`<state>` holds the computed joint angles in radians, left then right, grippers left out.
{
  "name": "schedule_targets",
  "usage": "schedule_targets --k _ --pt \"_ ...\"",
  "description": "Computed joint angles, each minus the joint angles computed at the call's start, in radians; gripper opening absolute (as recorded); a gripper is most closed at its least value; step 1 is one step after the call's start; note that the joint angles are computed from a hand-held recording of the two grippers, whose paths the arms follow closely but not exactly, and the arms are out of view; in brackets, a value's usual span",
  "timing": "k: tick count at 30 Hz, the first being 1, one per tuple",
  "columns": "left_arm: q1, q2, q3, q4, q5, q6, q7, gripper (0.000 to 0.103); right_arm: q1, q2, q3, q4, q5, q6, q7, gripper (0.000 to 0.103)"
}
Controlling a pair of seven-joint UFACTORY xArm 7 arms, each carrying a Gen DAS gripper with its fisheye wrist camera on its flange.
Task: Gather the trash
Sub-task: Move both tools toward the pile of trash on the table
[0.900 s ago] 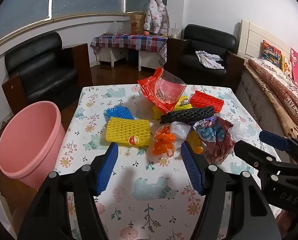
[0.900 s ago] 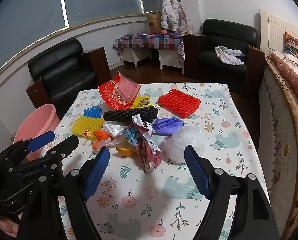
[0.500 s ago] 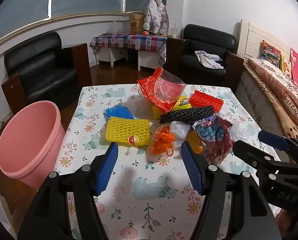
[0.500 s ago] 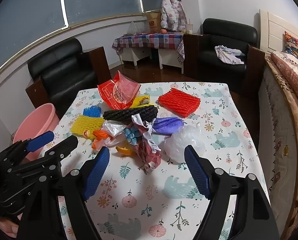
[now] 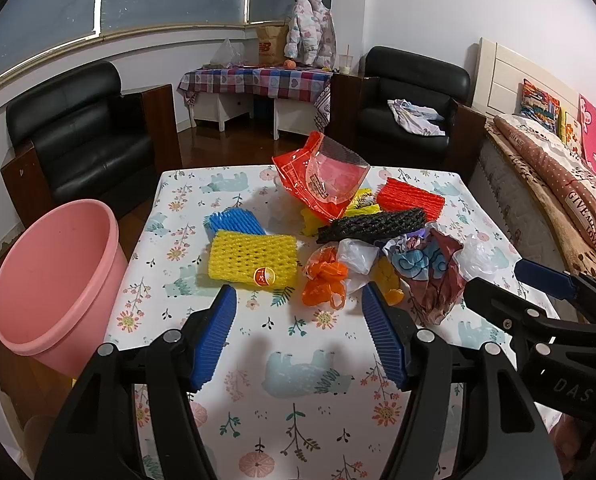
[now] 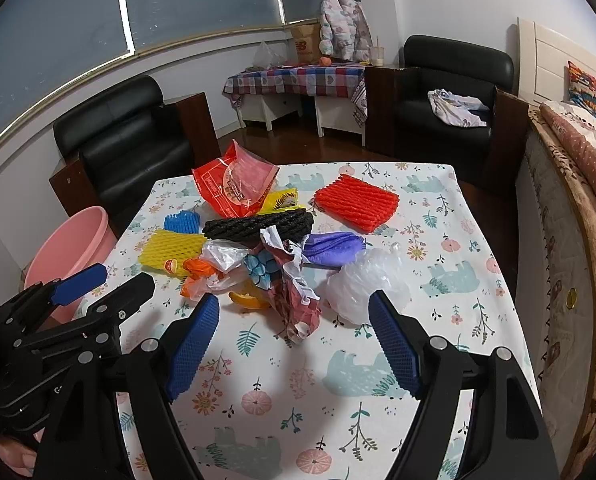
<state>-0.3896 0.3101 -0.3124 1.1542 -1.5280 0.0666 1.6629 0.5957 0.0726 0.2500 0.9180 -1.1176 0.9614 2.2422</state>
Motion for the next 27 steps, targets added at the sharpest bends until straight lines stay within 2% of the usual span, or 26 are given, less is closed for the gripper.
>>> schedule_targets --k 11,22,27 --pt "0.012 0.006 -0.011 -0.008 0.052 0.012 -0.047 0.066 -0.007 0.0 0.0 -0.013 0.001 -0.014 0.013 0.076" --pt "0.062 0.025 -0.05 -0.012 0.178 0.022 -0.174 0.066 -0.009 -0.008 -0.003 -0.024 0.011 -0.02 0.028 0.076" --pt "0.094 0.028 -0.083 -0.01 0.169 0.025 -0.155 0.066 -0.013 -0.012 -0.001 -0.032 0.009 -0.027 0.039 0.076"
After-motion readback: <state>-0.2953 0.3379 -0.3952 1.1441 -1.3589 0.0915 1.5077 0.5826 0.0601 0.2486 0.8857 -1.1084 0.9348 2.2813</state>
